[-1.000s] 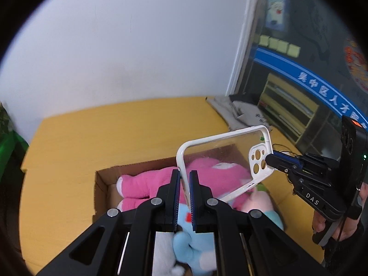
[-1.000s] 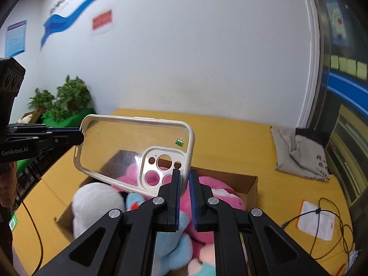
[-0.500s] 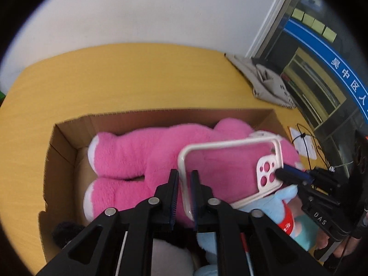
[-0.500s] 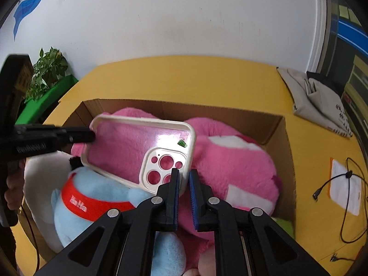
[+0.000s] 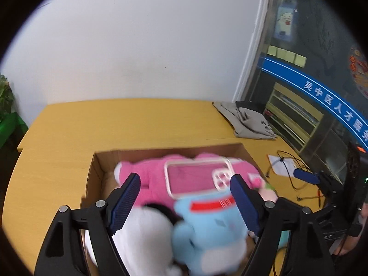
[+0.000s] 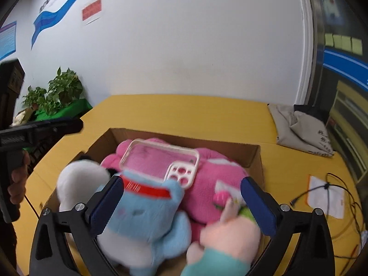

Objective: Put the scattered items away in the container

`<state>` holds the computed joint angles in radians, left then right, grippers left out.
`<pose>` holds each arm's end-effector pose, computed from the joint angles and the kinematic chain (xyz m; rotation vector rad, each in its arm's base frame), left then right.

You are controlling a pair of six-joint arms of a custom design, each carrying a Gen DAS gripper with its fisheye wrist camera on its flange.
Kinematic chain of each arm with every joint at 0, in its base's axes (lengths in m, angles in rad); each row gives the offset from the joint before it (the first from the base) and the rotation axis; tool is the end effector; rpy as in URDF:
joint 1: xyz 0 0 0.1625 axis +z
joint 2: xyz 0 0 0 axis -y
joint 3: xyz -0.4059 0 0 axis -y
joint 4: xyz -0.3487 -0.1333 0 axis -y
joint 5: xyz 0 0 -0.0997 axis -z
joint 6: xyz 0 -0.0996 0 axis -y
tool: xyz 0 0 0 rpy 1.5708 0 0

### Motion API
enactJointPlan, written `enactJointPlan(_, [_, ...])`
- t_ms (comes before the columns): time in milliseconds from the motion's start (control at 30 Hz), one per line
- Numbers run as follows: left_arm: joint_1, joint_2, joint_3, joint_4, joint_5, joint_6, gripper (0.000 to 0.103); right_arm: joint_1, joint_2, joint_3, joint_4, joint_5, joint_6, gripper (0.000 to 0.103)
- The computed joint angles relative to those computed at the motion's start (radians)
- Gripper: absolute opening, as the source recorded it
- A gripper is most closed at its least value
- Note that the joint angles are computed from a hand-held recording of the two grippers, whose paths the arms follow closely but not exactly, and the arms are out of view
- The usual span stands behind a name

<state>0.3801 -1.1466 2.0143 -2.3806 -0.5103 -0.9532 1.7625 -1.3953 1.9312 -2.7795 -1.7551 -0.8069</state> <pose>-0.3726 -0.3860 0.2121 0.3155 2.3101 -1.1679 0.2100 -0.4784 0.3697 1.1949 -2.3699 0.8099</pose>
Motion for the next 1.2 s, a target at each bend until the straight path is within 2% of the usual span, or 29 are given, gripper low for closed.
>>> enactJointPlan(133, [-0.075, -0.005, 0.047, 0.182, -0.027, -0.230, 0.080, -0.007, -0.078, 0.128, -0.059, -0.040, -0.014, 0.103])
enactJointPlan(200, [-0.107, 0.003, 0.067, 0.259, -0.058, -0.345, 0.080, -0.025, -0.115, 0.171, -0.039, -0.042, 0.011, 0.103])
enactJointPlan(300, [-0.146, 0.011, 0.098, 0.288, -0.102, -0.443, 0.080, -0.043, -0.167, 0.227, -0.040, -0.056, 0.043, 0.103])
enactJointPlan(433, [-0.193, 0.022, 0.110, 0.334, -0.122, -0.557, 0.080, -0.045, -0.210, 0.260, -0.048, -0.074, 0.038, 0.103])
enactJointPlan(567, [-0.222, 0.044, 0.093, 0.377, -0.149, -0.615, 0.080, -0.049, -0.259, 0.282, -0.034, -0.071, 0.029, 0.103])
enactJointPlan(733, [-0.254, 0.067, 0.073, 0.421, -0.140, -0.659, 0.080, -0.048, -0.291, 0.300, -0.025, -0.076, 0.017, 0.103])
enactJointPlan(1200, [-0.285, 0.084, 0.045, 0.464, -0.138, -0.683, 0.080, -0.056, -0.336, 0.319, -0.001, -0.076, 0.004, 0.103])
